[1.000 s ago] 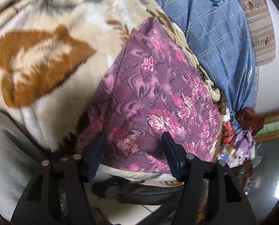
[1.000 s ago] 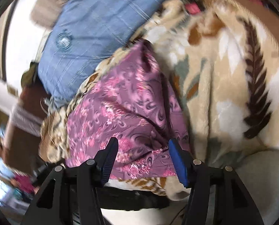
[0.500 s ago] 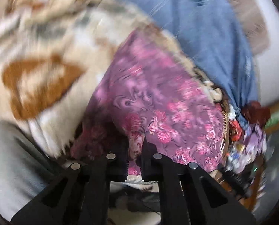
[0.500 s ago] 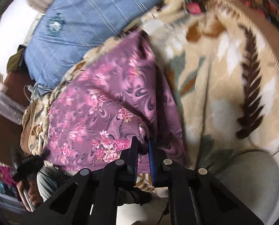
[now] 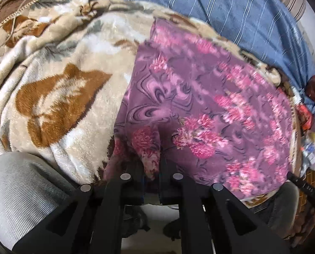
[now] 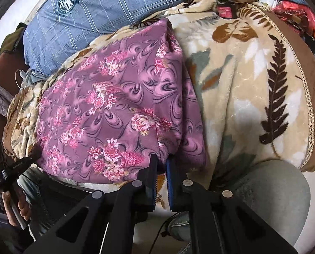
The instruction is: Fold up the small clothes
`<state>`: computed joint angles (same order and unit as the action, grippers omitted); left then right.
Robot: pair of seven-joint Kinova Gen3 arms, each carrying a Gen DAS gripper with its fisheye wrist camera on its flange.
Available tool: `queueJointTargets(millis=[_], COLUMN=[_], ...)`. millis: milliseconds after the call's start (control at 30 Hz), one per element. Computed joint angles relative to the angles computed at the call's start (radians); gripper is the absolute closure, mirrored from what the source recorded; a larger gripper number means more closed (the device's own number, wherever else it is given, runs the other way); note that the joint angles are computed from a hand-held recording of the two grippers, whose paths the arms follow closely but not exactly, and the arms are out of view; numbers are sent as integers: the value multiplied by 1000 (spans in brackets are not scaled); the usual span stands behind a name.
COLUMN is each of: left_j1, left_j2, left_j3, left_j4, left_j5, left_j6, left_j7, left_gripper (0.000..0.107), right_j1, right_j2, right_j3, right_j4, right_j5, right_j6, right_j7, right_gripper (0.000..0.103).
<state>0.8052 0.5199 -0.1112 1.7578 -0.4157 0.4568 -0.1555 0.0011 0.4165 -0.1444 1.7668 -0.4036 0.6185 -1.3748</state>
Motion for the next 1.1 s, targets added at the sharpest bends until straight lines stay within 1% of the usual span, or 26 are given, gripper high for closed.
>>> queueJointTargets(millis=[33, 67, 133, 167, 200, 233, 267, 300, 333, 367, 400, 433, 467, 500, 533, 600, 667, 733, 800, 833, 867, 967, 1000, 1033, 1067, 1100], left_j1=[-21, -29, -25, -29, -19, 7, 26, 57, 95, 116, 124, 124, 113, 92, 63, -6, -43, -86, -73, -72, -89, -194, -204, -200, -209, -238], left_j2=[10, 13, 3, -11, -24, -40, -57, -77, -98, -110, -121, -133, -139, -141, -140, -132, -119, -110, -110, -109, -104, -91, -88, -86, -82, -72], left_j3=[19, 21, 14, 18, 13, -9, -20, -46, -83, -104, -106, -110, -104, -93, -79, -37, -22, -3, -32, -38, -26, 68, 74, 67, 79, 109], left_j4=[-7, 1, 11, 19, 25, 36, 51, 71, 92, 104, 113, 125, 135, 144, 153, 168, 179, 204, 246, 266, 282, 323, 329, 329, 321, 316], left_j5=[13, 23, 32, 37, 31, 13, -16, -46, -75, -99, -130, -152, -160, -161, -157, -136, -110, -56, -22, -22, -18, 5, 18, 41, 47, 38], left_j6=[1, -14, -18, -18, -10, -4, -2, -9, -17, -19, -13, -11, -17, -31, -51, -105, -154, -224, -306, -346, -387, -509, -533, -541, -533, -534], left_j7=[-17, -17, -15, -23, -18, 2, 39, 80, 120, 150, 190, 226, 246, 259, 265, 240, 205, 152, 137, 141, 129, 68, 46, 18, 6, 10], left_gripper=[99, 97, 93, 87, 79, 77, 73, 66, 62, 56, 55, 55, 54, 53, 53, 53, 53, 53, 53, 53, 53, 53, 53, 53, 54, 59], right_j1=[-10, -21, -8, 15, 44, 60, 59, 43, 17, -1, -5, 10, 43, 74, 105, 140, 125, 51, -41, -88, -134, -270, -312, -352, -382, -419], right_j2=[22, 41, 71, 67, 55, 39, 17, -15, -47, -81, -113, -138, -145, -140, -117, -43, 28, 96, 164, 195, 226, 307, 333, 362, 384, 410], right_j3=[9, 16, -4, -37, -79, -105, -113, -103, -81, -68, -73, -97, -139, -185, -231, -321, -362, -341, -286, -253, -215, -86, -40, 6, 44, 90], right_j4=[-16, -31, -55, -48, -42, -35, -29, -23, -13, -3, 6, 6, -2, -29, -71, -164, -231, -321, -414, -460, -506, -645, -692, -738, -784, -831], right_j5=[13, 24, 41, 61, 89, 110, 134, 147, 146, 139, 119, 83, 42, 2, -39, -120, -184, -192, -213, -222, -228, -225, -230, -244, -247, -259], right_j6=[6, 16, 37, 31, 22, 15, 14, 13, 2, -13, -30, -42, -43, -27, 4, 58, 87, 126, 175, 201, 218, 288, 319, 344, 384, 410], right_j7=[-13, -30, -47, -65, -92, -108, -131, -141, -136, -115, -78, -37, 3, 44, 84, 147, 206, 202, 172, 151, 128, 71, 59, 51, 30, 16], right_gripper=[96, 96, 95, 89, 88, 84, 74, 68, 59, 53, 50, 44, 41, 40, 39, 39, 39, 39, 39, 39, 39, 39, 39, 39, 39, 39])
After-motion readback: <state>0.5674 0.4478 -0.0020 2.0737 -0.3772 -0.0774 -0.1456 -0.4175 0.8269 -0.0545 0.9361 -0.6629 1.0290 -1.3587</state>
